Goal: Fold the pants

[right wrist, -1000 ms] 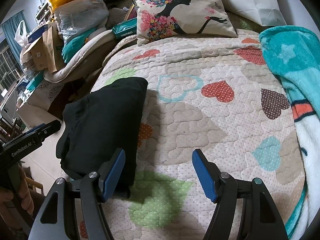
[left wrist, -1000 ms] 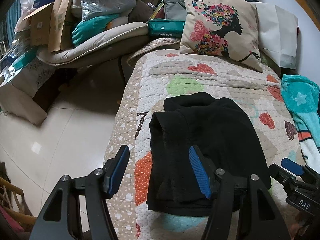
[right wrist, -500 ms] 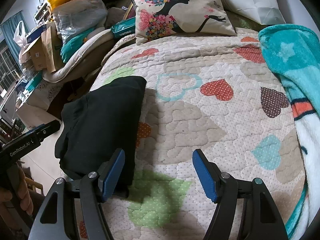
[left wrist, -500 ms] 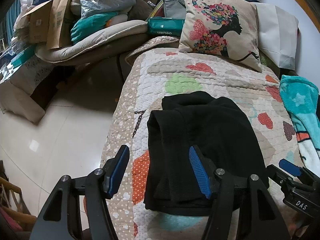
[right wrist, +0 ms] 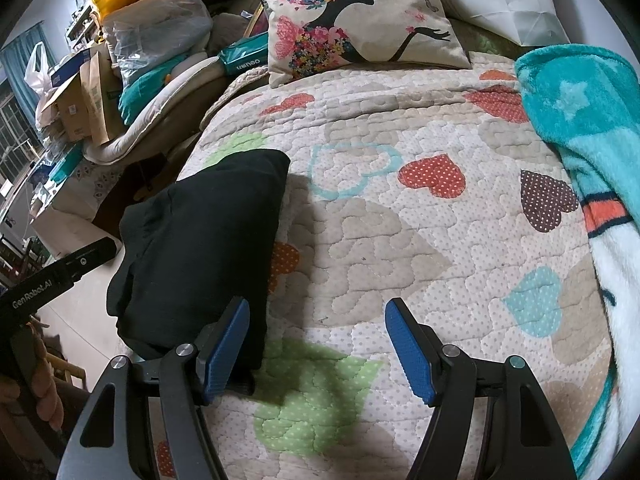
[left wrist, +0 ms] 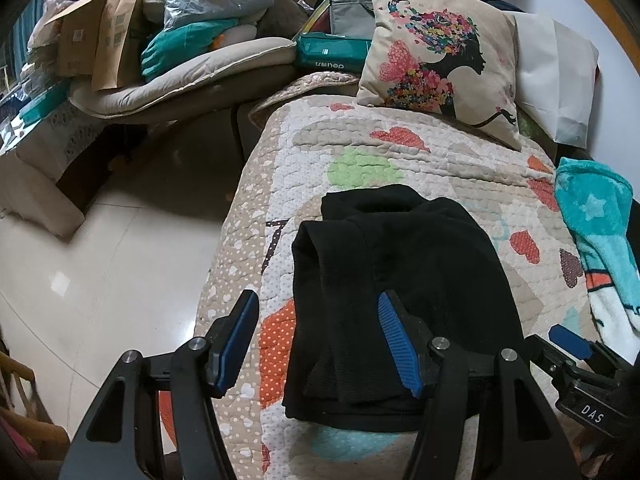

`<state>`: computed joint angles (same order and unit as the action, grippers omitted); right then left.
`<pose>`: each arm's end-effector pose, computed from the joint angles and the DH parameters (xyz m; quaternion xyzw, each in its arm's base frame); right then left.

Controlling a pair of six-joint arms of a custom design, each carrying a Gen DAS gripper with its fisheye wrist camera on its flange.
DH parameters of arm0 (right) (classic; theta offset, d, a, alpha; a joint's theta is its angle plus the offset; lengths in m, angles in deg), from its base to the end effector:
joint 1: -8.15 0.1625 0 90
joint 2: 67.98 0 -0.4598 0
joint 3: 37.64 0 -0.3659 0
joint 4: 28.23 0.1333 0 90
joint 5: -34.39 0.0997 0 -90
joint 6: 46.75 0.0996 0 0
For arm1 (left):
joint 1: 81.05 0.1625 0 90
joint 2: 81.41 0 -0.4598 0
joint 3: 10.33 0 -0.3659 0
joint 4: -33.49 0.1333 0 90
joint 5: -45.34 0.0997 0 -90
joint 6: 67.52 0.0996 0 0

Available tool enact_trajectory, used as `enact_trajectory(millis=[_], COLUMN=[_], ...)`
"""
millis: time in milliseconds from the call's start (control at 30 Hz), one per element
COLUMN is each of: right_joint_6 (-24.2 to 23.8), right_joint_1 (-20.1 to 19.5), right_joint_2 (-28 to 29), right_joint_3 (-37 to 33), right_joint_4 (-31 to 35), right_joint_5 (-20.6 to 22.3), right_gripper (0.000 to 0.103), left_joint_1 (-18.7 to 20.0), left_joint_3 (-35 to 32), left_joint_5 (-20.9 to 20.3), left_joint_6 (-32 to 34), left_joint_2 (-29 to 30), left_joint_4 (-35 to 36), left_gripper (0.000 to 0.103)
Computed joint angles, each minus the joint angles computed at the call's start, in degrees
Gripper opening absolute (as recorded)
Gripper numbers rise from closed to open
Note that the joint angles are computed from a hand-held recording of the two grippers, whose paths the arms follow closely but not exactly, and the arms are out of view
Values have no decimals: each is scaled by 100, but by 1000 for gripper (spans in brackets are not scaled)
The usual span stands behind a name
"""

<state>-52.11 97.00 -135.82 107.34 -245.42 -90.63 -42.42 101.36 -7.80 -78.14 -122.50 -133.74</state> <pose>0.0685 -0.3829 0.2557 -0.0954 -0.8682 0.3873 0.2951 -0.3297 -0.5106 0.0519 0.3126 0.8942 -0.2096 0.2423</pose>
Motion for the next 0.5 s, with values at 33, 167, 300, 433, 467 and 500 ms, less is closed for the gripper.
enact_trajectory(millis=[33, 167, 300, 433, 467, 500], right_joint_6=[7, 17, 61, 123, 139, 159], right_joint_1=[-1, 8, 34, 42, 35, 25], right_joint_2=[4, -5, -125, -314, -345, -368], right_joint_3=[0, -13, -123, -361, -447, -530], right_joint_4=[-1, 34, 300, 719, 852, 986], right_joint_5=[-3, -20, 18, 232, 292, 344], right_gripper=[75, 75, 75, 76, 76, 76], left_joint_1=[12, 179, 505, 648, 668, 693], left_joint_3=[-8, -175, -784, -1253, -1305, -1309], left_joint_5=[-29, -286, -853, -1089, -1099, -1158], left_joint_6=[-18, -319, -1049, -1164, -1106, -1060], left_joint_2=[-13, -154, -232, -32, 42, 71], left_joint_4=[-4, 229, 1099, 1441, 1436, 1415], left_gripper=[61, 61, 61, 62, 62, 62])
